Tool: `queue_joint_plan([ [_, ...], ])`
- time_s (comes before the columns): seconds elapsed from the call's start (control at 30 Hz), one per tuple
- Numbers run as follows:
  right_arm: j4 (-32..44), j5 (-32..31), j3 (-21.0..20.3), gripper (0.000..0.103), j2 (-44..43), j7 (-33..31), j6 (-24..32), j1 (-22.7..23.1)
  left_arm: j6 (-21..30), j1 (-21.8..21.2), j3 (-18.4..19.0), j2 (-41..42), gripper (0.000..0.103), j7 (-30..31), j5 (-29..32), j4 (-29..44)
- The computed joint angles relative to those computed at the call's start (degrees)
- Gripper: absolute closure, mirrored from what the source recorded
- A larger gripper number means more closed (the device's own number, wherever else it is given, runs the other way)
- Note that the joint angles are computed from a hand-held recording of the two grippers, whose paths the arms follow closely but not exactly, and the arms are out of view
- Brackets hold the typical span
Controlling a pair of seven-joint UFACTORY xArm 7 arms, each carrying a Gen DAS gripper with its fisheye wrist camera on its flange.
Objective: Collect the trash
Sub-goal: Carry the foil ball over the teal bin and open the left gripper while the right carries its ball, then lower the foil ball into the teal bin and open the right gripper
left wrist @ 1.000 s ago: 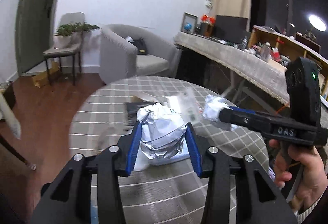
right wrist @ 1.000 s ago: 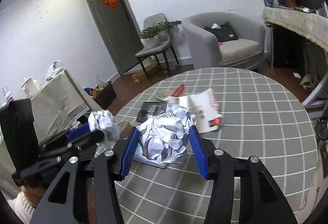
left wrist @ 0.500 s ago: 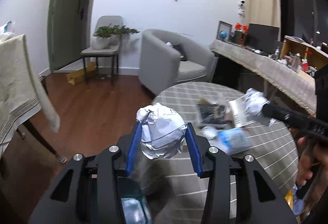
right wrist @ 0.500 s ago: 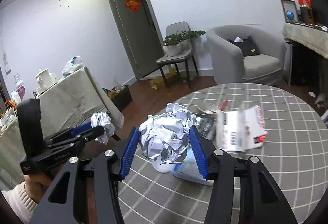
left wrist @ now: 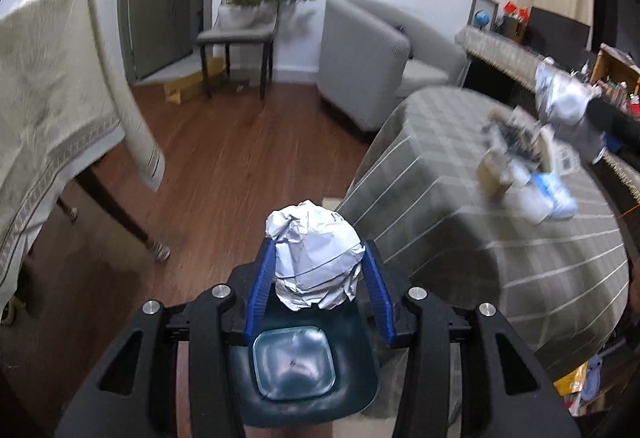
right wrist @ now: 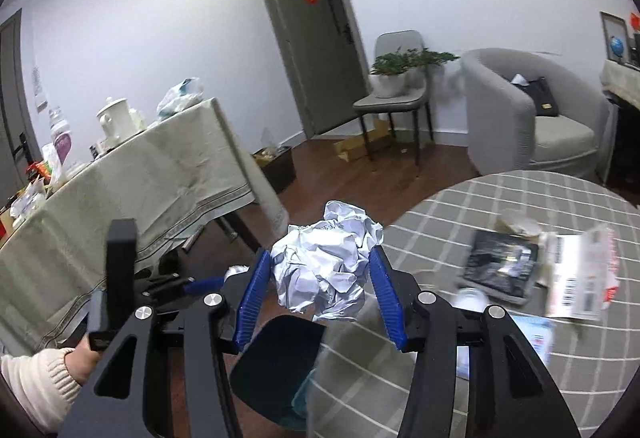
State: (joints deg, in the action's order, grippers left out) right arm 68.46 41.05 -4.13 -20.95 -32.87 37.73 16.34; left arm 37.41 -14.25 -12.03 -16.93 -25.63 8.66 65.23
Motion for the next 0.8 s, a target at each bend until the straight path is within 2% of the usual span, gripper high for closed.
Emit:
queue_joint_plan([
  [0.1, 0.93, -0.29, 1.17, 0.051, 1.41, 0.83, -0.25, 0.52, 3.01, 0.62, 0.37, 0.00, 0.055, 0.19, 0.49, -0.76],
  [0.27, 2.25, -1.04, 3.18, 0.051, 3.62, 2.00, 0.01, 1.21, 6.11, 0.16, 2.26, 0.28, 0.055, 3.17, -3.08, -2.21],
  [0.37, 3.04, -1.95, 4.30, 0.051, 4.92, 3.05, 0.32, 1.38, 7.45, -0.20, 3.60, 0.04, 0.047, 6.06, -6.26, -3.36],
  [0.47, 3.89, -2.99, 5.43, 0.051, 6.27, 4.20, 0.62, 1.54, 7.41, 0.41, 3.49, -0.71, 0.033, 6.88, -6.07, -4.25],
  [0.8, 6.65, -9.73, 9.27, 0.051, 11.58, 10.45, 3.04, 1.42, 4.87, 2.85, 4.63, -5.36, 0.032, 8.03, -6.94, -7.12],
])
